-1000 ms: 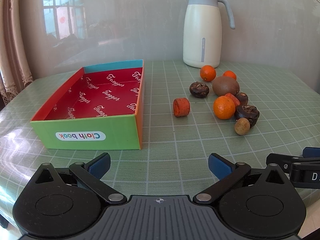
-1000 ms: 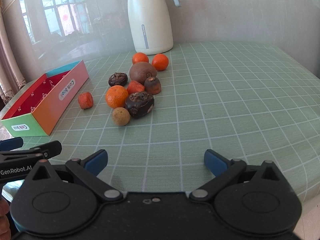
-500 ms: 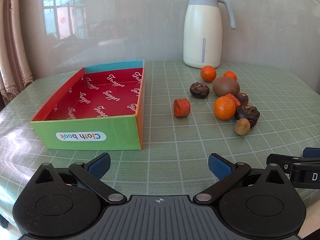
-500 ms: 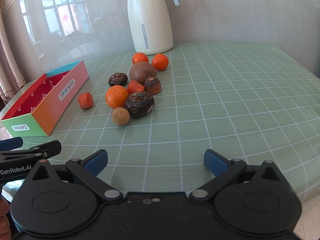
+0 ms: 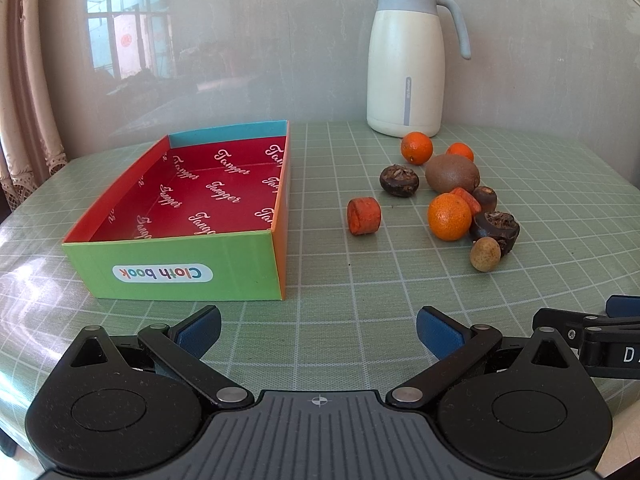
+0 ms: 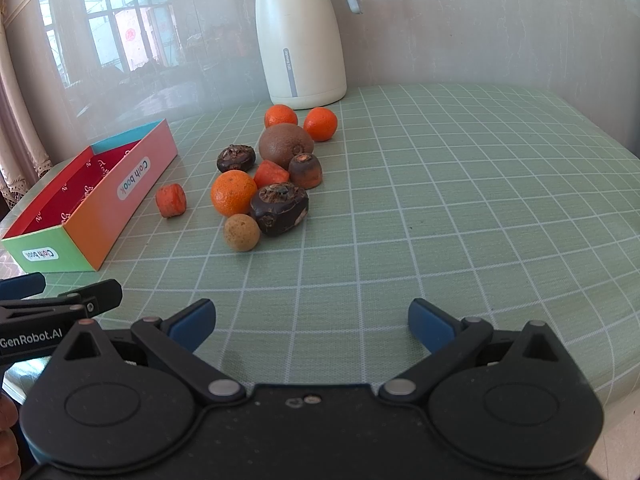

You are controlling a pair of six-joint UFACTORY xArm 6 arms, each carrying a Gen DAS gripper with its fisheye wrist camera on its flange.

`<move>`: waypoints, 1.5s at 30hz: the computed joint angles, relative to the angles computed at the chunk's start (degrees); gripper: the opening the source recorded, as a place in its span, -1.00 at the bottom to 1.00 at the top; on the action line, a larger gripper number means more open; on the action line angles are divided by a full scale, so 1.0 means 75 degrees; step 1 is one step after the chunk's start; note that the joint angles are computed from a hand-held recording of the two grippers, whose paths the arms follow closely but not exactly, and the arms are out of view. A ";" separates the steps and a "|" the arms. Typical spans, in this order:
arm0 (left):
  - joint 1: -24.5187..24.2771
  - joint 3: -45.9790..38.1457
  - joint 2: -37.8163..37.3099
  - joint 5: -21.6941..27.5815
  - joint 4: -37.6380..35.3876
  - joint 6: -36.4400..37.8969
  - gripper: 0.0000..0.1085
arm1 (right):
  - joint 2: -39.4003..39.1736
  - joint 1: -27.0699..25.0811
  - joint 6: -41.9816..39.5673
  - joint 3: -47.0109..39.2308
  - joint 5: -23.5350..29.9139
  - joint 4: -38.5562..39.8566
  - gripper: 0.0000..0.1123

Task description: Organize fruits

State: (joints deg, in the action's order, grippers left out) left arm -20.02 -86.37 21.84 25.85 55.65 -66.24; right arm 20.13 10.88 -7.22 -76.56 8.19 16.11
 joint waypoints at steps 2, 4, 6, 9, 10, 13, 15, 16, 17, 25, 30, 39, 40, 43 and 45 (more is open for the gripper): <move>0.0000 -0.0004 0.0004 -0.0002 -0.0006 0.0000 0.90 | -0.0001 -0.0001 0.0000 -0.0001 0.0002 0.0001 0.83; 0.0002 -0.0002 0.0000 -0.0002 -0.0002 -0.0001 0.90 | -0.0001 -0.0001 0.0000 -0.0001 0.0002 0.0001 0.83; 0.0006 0.0002 -0.0001 -0.0012 -0.0008 0.0004 0.90 | -0.0002 0.0000 -0.0002 -0.0002 0.0005 0.0009 0.83; -0.0003 -0.0014 0.0003 0.0019 0.0040 -0.0043 0.90 | -0.0004 -0.0001 0.0016 -0.0002 0.0008 -0.0013 0.83; -0.0004 -0.0020 0.0003 0.0025 0.0069 -0.0073 0.90 | -0.0004 -0.0002 0.0014 -0.0005 0.0018 0.0000 0.83; -0.0016 -0.0056 0.0018 0.0042 0.0005 -0.0035 0.90 | -0.0009 0.0000 -0.0166 -0.0023 0.0050 0.0241 0.83; -0.0021 -0.0081 0.0036 0.0053 -0.0057 0.0013 0.90 | -0.0026 -0.0012 -0.0204 -0.0018 0.0068 0.0328 0.83; -0.0023 -0.0085 0.0043 0.0046 -0.0079 0.0033 0.90 | -0.0033 -0.0022 -0.0182 -0.0015 0.0071 0.0331 0.83; -0.0030 -0.0093 0.0050 0.0052 -0.0081 0.0041 0.90 | -0.0043 -0.0030 -0.0193 -0.0010 0.0077 0.0382 0.83; -0.0049 -0.0110 0.0083 -0.0029 -0.0060 0.0108 0.90 | -0.0092 -0.0092 -0.0396 -0.0036 0.0120 0.0992 0.83; -0.0052 -0.0164 0.0145 -0.0098 -0.0062 0.0185 0.90 | -0.0126 -0.0148 -0.0602 -0.0051 0.0141 0.1414 0.83; -0.0137 -0.0470 0.0388 -0.0036 -0.0280 0.0693 0.90 | -0.0130 -0.0229 -0.0880 -0.0184 0.0162 0.2151 0.83; -0.0140 -0.0491 0.0402 -0.0039 -0.0281 0.0735 0.90 | -0.0129 -0.0238 -0.0869 -0.0184 0.0144 0.2149 0.83; -0.0129 -0.0556 0.0437 -0.0102 -0.0271 0.0874 0.90 | -0.0113 -0.0270 -0.0708 -0.0203 0.0081 0.2015 0.83; -0.0123 -0.0597 0.0456 -0.0153 -0.0184 0.0971 0.90 | -0.0135 -0.0278 -0.0863 -0.0188 0.0025 0.2237 0.83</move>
State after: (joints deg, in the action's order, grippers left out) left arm -20.94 -90.85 25.26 24.70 54.27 -58.95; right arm 19.12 8.79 -13.69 -77.97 8.37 32.89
